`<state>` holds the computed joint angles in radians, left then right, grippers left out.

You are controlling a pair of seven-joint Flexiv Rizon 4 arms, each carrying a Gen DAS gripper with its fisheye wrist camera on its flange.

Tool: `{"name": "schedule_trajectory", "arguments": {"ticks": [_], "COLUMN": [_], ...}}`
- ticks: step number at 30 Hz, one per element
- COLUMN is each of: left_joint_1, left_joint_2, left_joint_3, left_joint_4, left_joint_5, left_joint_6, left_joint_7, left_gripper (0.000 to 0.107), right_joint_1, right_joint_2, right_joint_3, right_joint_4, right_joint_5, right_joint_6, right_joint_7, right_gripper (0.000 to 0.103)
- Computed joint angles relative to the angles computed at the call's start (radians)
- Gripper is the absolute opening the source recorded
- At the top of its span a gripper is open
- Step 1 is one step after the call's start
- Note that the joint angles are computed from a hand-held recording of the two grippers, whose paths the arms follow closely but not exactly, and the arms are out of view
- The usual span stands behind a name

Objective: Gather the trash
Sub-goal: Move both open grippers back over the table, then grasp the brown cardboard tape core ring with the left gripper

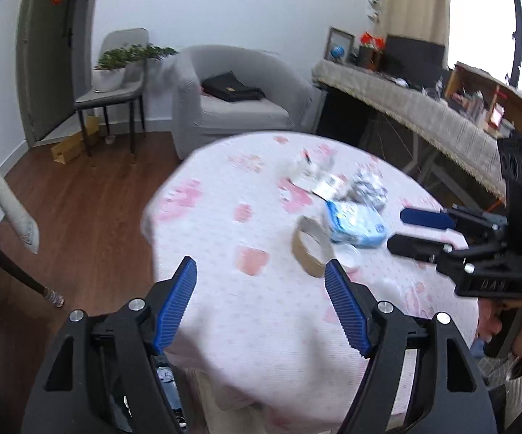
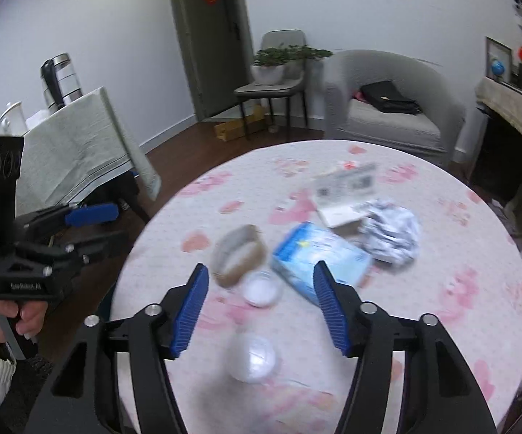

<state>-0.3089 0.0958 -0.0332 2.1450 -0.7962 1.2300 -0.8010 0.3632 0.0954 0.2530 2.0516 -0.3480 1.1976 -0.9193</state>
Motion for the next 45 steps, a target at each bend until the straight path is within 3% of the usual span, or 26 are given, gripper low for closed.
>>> {"name": "schedule_trajectory", "arguments": {"ticks": [5,13,22,32,36,38,45], "left_joint_1": [0.007,0.040,0.052,0.060,0.058,0.060,0.071], "left_joint_2": [-0.036,-0.104,-0.156,-0.211,-0.228,-0.231,-0.217], "left_joint_3": [-0.028,-0.045,-0.054,-0.068,-0.073,-0.078,-0.066], "left_joint_4": [-0.020,-0.082,-0.147,-0.212,-0.227,-0.229,-0.211], "left_joint_5": [0.131,0.375,0.488,0.472,0.479,0.470,0.459], "left_joint_6": [-0.026,-0.058,-0.058,-0.061,-0.058,-0.052,-0.022], "left_joint_7": [-0.069,-0.287,-0.384,-0.395,-0.393,-0.375,-0.369], "left_gripper": [0.076,0.076,0.076,0.075,0.060,0.040,0.038], "right_joint_1": [-0.016,-0.036,-0.028,-0.022,-0.015,-0.012,-0.012], "right_joint_2": [0.034,0.067,0.051,-0.009,-0.028,-0.037,-0.066], "right_joint_3": [-0.008,-0.019,-0.035,-0.039,-0.043,-0.043,-0.036], "right_joint_4": [0.034,0.059,0.025,-0.034,-0.065,-0.084,-0.116], "right_joint_5": [0.032,0.083,0.158,0.224,0.312,0.359,0.375], "right_joint_6": [-0.002,-0.027,-0.078,-0.136,-0.143,-0.150,-0.149], "right_joint_7": [-0.024,-0.079,-0.184,-0.259,-0.276,-0.282,-0.202], "right_gripper": [0.073,0.076,0.081,0.087,0.090,0.090,0.090]}}
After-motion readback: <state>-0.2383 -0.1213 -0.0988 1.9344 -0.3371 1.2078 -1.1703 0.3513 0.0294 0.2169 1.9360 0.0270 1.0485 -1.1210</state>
